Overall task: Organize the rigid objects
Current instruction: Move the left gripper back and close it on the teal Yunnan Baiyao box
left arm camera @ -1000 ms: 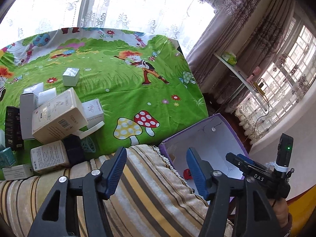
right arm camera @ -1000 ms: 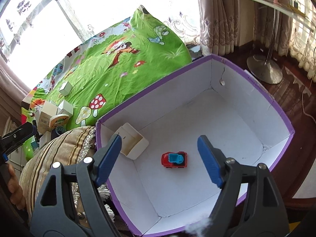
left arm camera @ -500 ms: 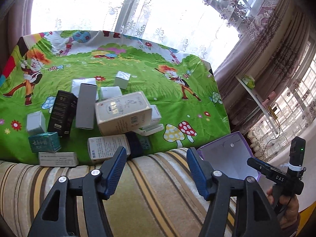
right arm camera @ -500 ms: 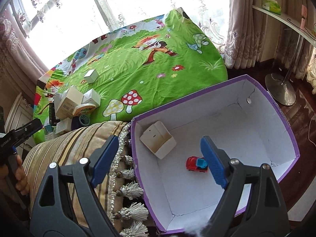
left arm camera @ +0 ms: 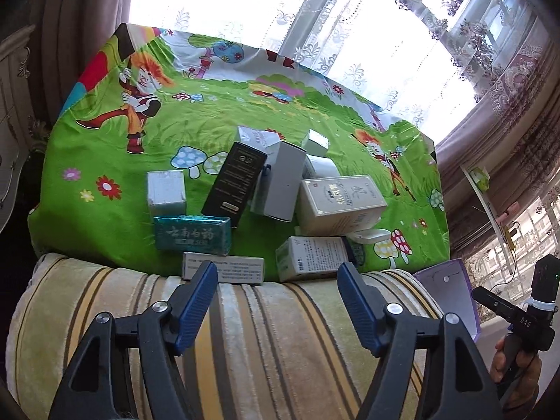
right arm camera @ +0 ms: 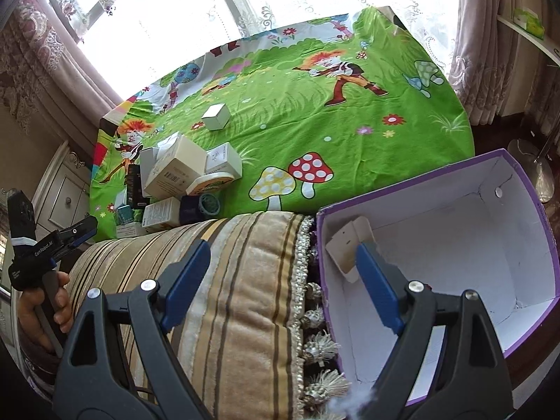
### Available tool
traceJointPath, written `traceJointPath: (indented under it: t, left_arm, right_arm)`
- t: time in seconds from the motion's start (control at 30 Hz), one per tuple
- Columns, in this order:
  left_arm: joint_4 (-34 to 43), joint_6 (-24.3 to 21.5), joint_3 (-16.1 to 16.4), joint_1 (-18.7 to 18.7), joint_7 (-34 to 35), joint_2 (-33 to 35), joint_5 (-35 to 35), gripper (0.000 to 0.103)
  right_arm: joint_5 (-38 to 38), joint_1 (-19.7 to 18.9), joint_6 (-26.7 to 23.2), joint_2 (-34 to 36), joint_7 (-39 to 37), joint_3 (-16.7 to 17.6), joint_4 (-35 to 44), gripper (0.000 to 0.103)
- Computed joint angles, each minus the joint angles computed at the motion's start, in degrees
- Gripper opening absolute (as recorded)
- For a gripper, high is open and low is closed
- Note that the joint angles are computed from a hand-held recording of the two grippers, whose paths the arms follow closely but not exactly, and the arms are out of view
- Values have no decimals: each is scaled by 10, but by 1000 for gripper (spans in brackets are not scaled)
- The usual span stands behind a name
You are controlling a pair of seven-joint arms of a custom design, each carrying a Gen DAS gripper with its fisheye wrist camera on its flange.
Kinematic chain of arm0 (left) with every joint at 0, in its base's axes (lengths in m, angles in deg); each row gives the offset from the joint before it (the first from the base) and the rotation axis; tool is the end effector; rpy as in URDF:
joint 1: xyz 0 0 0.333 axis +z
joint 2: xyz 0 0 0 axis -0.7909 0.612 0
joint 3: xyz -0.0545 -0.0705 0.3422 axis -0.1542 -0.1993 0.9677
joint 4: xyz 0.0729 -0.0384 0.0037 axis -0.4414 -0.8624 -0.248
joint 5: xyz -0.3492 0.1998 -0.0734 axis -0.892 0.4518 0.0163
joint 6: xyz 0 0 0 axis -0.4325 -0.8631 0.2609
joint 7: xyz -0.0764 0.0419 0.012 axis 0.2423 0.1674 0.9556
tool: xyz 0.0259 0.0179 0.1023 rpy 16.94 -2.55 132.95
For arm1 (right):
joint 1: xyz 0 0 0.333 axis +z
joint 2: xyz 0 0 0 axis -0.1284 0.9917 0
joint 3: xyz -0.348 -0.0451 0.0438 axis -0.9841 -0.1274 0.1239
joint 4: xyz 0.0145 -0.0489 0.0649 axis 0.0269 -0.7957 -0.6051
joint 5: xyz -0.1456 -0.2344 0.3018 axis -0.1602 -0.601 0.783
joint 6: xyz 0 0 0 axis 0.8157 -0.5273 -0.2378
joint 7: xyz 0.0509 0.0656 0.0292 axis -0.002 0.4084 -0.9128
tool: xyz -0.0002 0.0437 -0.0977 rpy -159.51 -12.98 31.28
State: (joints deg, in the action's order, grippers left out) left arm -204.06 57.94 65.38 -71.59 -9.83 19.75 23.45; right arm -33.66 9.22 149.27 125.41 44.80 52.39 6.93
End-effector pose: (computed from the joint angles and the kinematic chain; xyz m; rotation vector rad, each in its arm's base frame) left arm 0.5105 -0.3364 0.4566 -2.4428 0.9270 -0.8110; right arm 0.7451 0.3715 0.4632 -2.2294 1.0684 0.0457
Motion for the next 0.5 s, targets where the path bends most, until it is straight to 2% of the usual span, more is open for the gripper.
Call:
traceJointPath:
  t: [0.1, 0.23, 0.37, 0.5]
  left_arm:
    - [-25, -1, 1, 5, -2, -18, -15, 83]
    - [-62, 35, 6, 20, -9, -37, -37, 84]
    - [-75, 58, 10, 35, 33, -37, -85, 88]
    - [-76, 92, 15, 52, 111, -25, -145, 89]
  right_arm:
    - [-17, 17, 3, 6, 6, -5, 13, 87]
    - [-33, 34, -6, 20, 16, -6, 40, 87]
    - [-50, 54, -1, 29, 5, -6, 57, 90]
    - [-77, 81, -14, 51, 12, -16, 95, 91]
